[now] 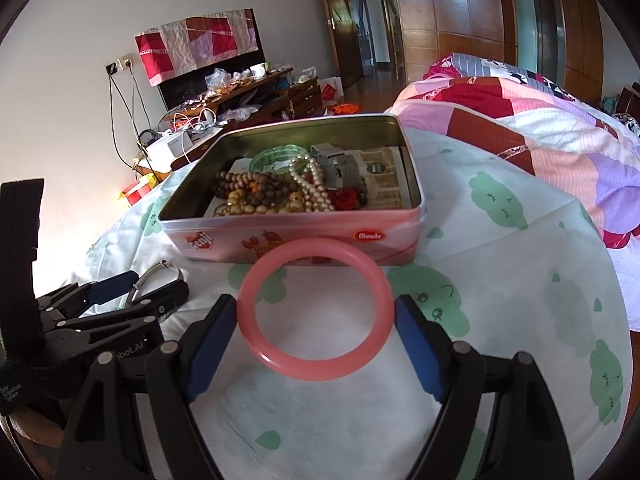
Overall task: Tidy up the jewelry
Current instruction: 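Grasp the pink bangle with the right tool while the left tool grasps the silver bangle, then lift and carry both bangles toward the tin with both tools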
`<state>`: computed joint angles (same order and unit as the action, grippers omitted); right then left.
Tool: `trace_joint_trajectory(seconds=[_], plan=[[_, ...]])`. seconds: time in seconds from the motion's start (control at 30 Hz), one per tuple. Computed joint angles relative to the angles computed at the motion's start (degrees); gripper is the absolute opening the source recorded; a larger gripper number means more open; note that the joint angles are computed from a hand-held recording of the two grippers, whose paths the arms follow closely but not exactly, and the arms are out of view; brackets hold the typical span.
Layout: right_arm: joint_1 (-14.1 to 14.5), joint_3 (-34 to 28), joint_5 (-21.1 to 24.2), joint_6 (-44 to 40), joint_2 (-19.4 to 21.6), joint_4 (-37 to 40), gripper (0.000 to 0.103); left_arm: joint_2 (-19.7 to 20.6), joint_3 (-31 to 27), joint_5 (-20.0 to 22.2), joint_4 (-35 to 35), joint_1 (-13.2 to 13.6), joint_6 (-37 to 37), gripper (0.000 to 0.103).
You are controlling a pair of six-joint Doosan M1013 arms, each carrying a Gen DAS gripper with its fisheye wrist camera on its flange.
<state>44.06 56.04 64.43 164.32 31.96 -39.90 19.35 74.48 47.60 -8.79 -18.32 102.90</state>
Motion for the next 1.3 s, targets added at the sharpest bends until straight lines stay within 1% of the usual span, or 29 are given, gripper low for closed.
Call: trace_joint_trajectory(seconds=[0.03,0.13,0.23,0.3,0.33,0.4,0.5,0.6,0.7,0.8,0.87,0.97,1.13,1.3], plan=[[0.0,-0.1,0.2,-0.2,0.1,-0.1,0.083,-0.2,0.3,-0.7,1.0,-0.2,-0.8,0.067],[0.2,-0.3,0.4,-0.2,0.2,-0.6,0.083,-1.9,2.5,-5.3,3.0,-0.6,-2.1,0.067],[0.2,0.0,-0.2,0.3,0.0,-1.1,0.083,-4.3,5.5,-11.0,2.5,-0.8,-1.1,0.067],[0.3,0.7,-1.0,1.2,-0.4,-1.9,0.083,-5.1,6.6,-13.3,1.2,-0.6,-0.5,0.067],[0.4,1.0,-1.3,1.9,-0.6,-2.8,0.083,-5.8,7.4,-14.8,-0.7,-0.3,0.2,0.067],[0.7,1.3,-1.4,3.1,-0.8,-4.6,0.083,-6.3,8.1,-15.8,-5.2,0.6,2.1,0.067],[1.1,1.5,-1.2,4.1,-0.9,-7.3,0.083,-6.3,7.9,-14.9,-8.8,1.4,2.5,0.067],[1.4,1.3,-1.0,4.1,-0.7,-8.9,0.083,-6.6,8.3,-15.0,-9.5,1.6,1.5,0.067],[1.6,1.1,-1.1,3.6,-0.6,-9.7,0.083,-7.1,9.0,-14.8,-12.9,2.0,3.0,0.067],[1.9,1.3,-1.3,4.0,-0.6,-11.4,0.083,-7.6,9.6,-15.1,-13.7,2.1,3.0,0.067],[2.1,1.4,-1.4,4.0,-0.6,-12.5,0.083,-7.6,9.6,-14.9,-13.1,1.9,2.7,0.067],[2.4,0.8,-0.7,3.1,-0.2,-13.4,0.083,-7.8,9.8,-15.2,-9.6,1.2,0.7,0.067],[2.8,0.8,0.5,3.5,-0.1,-15.0,0.083,-8.6,10.6,-15.7,-9.6,0.9,1.7,0.067],[3.1,1.6,1.2,4.5,-0.6,-15.3,0.083,-9.1,11.1,-16.4,-6.2,0.3,-0.2,0.067]])
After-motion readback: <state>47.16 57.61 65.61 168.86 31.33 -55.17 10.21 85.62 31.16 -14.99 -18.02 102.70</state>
